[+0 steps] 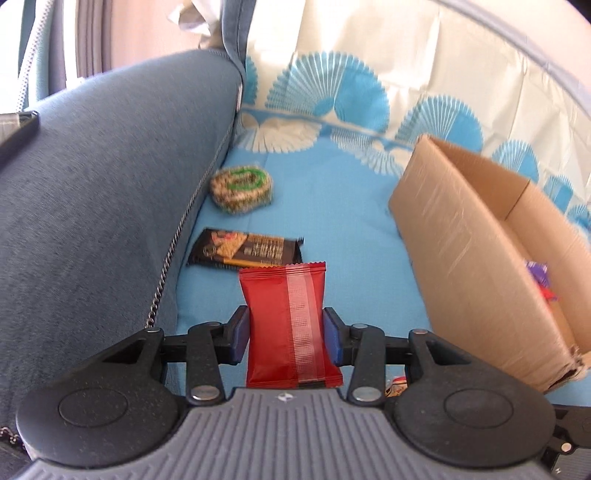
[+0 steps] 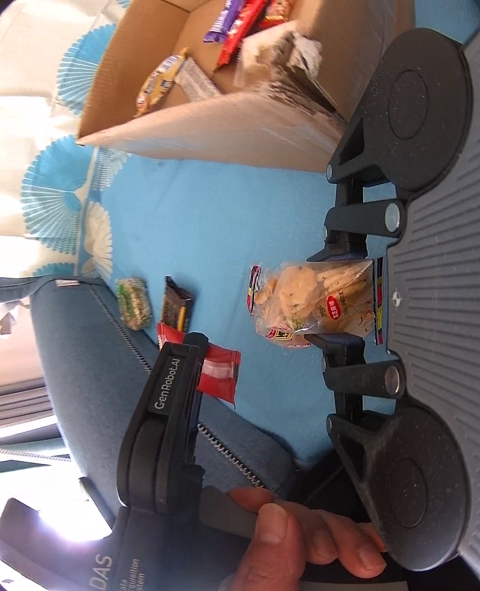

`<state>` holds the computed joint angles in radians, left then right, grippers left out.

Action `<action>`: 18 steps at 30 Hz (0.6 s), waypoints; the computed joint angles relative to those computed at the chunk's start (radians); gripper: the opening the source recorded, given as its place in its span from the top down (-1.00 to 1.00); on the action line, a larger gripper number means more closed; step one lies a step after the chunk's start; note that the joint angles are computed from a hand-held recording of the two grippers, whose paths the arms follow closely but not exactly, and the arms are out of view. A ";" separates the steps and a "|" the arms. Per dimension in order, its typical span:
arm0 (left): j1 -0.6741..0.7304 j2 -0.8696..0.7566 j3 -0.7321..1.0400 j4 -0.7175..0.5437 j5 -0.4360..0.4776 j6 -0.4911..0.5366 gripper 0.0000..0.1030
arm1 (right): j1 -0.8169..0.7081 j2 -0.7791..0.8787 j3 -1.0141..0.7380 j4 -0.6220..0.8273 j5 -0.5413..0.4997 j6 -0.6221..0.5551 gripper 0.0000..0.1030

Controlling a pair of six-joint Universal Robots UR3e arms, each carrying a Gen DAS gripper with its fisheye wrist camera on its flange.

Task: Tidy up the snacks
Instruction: 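Carry the red packet in left gripper while right carries the cookie bag over the box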

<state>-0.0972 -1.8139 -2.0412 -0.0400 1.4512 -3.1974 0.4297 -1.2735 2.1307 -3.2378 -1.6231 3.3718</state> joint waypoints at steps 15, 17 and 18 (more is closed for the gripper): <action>0.060 0.049 -0.153 0.295 -0.069 -0.090 0.10 | 0.020 -0.079 0.068 -0.154 -0.032 0.017 0.31; 0.068 0.059 -0.168 0.308 -0.073 -0.095 0.10 | 0.019 -0.087 0.078 -0.171 -0.031 0.015 0.31; 0.070 0.059 -0.169 0.311 -0.074 -0.099 0.10 | 0.017 -0.091 0.083 -0.183 -0.029 0.014 0.31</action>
<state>-0.0270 -1.7545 -2.2102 0.2709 1.3768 -3.2960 0.4468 -1.3643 2.2139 -3.4211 -1.6524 3.3862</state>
